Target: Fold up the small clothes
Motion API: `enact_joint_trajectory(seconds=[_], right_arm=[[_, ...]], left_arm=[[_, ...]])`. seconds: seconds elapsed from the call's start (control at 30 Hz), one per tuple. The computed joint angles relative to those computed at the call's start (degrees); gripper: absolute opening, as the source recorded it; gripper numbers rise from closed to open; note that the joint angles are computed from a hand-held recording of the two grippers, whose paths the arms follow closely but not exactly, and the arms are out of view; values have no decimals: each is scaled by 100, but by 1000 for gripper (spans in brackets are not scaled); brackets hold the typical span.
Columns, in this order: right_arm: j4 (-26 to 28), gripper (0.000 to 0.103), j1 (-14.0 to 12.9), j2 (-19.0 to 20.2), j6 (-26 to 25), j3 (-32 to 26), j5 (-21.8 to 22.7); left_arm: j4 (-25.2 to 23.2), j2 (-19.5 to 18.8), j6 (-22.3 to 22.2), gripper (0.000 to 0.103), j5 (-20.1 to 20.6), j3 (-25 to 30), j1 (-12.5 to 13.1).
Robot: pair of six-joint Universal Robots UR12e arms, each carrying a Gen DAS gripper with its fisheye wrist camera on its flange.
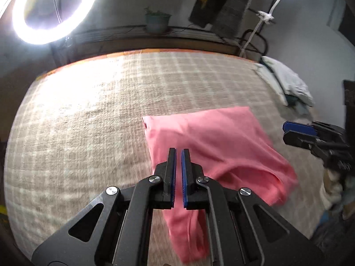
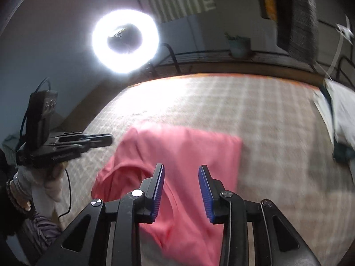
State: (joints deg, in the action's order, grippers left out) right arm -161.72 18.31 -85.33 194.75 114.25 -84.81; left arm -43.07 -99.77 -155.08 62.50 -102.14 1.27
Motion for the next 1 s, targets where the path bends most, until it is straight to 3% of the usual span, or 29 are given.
enact_joint_trajectory(seconds=[0.17,0.27,0.47,0.6,0.8,0.93,1.0], right_arm=[[138,33,97,581,13,-547,-129],[318,33,43,692,140,-643,-165],[879,28,-31,869,547,-731,-569],[863,29,-42,761,618,-679,-707],[644,30,-29,498,452,-524,-444],[795,30,17,339,398,-399,-120],[829,30,83,266,333,-313,-36]], left_arm=[[292,-342,-315,2,482,135,-224],[60,-539,-353,1,785,250,-258],[218,-568,-344,3,731,191,-212],[200,-423,-388,3,591,154,-64],[-160,-31,-49,3,31,-48,124],[-472,188,333,3,30,-298,124],[-465,298,634,3,244,-481,67]])
